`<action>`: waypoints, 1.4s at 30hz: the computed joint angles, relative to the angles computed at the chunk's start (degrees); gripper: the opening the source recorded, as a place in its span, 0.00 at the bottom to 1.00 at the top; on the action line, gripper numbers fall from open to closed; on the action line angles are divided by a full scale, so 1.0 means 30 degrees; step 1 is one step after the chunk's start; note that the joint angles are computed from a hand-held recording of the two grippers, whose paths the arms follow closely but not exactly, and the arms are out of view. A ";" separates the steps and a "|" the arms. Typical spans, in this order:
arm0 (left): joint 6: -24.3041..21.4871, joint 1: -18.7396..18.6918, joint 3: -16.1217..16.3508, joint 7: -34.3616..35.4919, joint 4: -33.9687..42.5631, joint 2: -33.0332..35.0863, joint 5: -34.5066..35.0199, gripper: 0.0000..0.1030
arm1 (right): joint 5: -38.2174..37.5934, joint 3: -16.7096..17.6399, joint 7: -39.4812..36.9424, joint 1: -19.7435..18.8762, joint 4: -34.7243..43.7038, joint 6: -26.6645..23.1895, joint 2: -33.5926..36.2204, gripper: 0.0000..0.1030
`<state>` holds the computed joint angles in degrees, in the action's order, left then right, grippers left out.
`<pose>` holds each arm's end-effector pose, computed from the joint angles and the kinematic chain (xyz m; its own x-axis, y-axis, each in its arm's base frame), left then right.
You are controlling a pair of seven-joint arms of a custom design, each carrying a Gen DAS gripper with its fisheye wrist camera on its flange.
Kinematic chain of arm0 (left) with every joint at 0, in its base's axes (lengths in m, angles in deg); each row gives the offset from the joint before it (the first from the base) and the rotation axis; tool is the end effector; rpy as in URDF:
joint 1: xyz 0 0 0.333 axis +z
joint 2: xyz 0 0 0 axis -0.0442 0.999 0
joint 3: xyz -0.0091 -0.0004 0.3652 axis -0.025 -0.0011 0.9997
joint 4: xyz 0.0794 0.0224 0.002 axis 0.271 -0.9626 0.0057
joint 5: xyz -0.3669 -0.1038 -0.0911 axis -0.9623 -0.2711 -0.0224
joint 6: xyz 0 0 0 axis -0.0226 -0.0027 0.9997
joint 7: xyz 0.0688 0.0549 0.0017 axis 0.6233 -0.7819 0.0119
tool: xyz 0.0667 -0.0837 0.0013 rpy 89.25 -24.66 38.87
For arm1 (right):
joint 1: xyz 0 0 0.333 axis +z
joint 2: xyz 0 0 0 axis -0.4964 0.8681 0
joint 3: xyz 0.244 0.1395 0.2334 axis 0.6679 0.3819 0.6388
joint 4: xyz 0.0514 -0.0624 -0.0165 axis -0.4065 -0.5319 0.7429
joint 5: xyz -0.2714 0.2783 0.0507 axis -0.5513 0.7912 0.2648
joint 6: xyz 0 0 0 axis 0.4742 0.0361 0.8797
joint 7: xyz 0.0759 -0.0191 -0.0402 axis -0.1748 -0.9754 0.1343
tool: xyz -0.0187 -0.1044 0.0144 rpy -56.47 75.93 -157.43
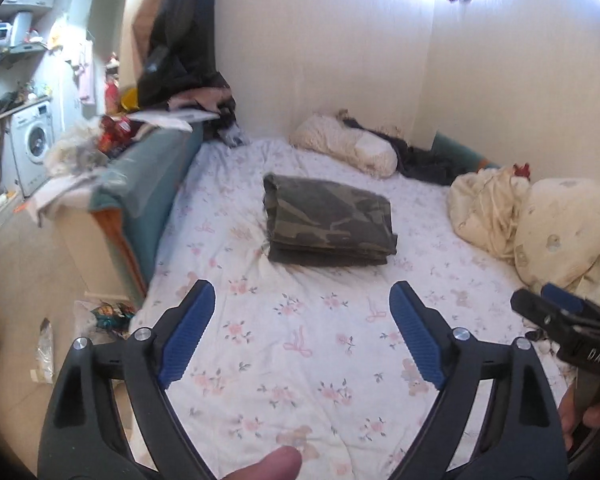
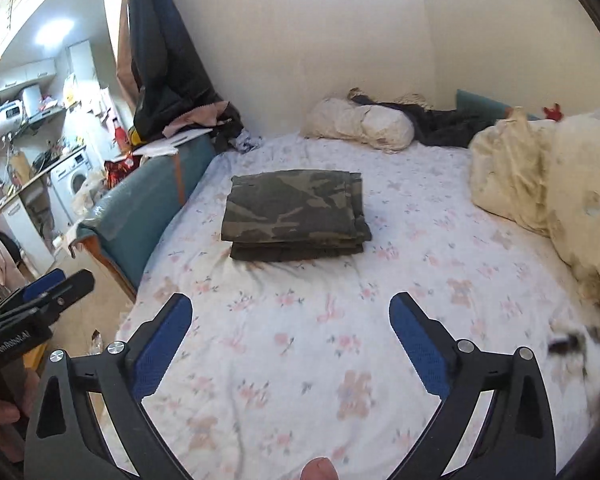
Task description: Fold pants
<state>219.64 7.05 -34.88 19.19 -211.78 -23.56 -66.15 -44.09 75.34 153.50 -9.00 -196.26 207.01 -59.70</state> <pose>0.4393 -0.1541 0.7254 0.2147 -0.9682 0.1284 -0.4815 -0.2193 -0.8486 0.5188 0.1874 0.7088 0.3882 -0.9041 -0.1790 -0.5857 -0.0921 -0.8053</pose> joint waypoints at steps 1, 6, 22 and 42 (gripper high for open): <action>-0.0170 0.0029 -0.0109 -0.0159 -0.0309 -0.0629 0.0145 0.91 | -0.0229 0.0103 0.0267 -0.0074 -0.0494 -0.0054 -0.0558 0.98; -0.0030 -0.0823 0.0128 -0.0103 -0.2542 -0.3060 -0.1409 1.00 | -0.1569 0.0140 0.1791 0.0122 -0.3340 0.0513 -0.3326 1.00; -0.1008 -0.0607 -0.1947 0.0823 -0.6176 -0.6481 -0.2707 1.00 | -0.6416 0.0224 0.5196 0.0315 -0.9465 0.3815 -0.6615 1.00; -0.0119 0.0273 -0.2612 0.0506 -0.6074 -0.5894 -0.2441 1.00 | -0.8192 -0.0342 0.7031 0.1212 -0.9503 0.4601 -0.5888 1.00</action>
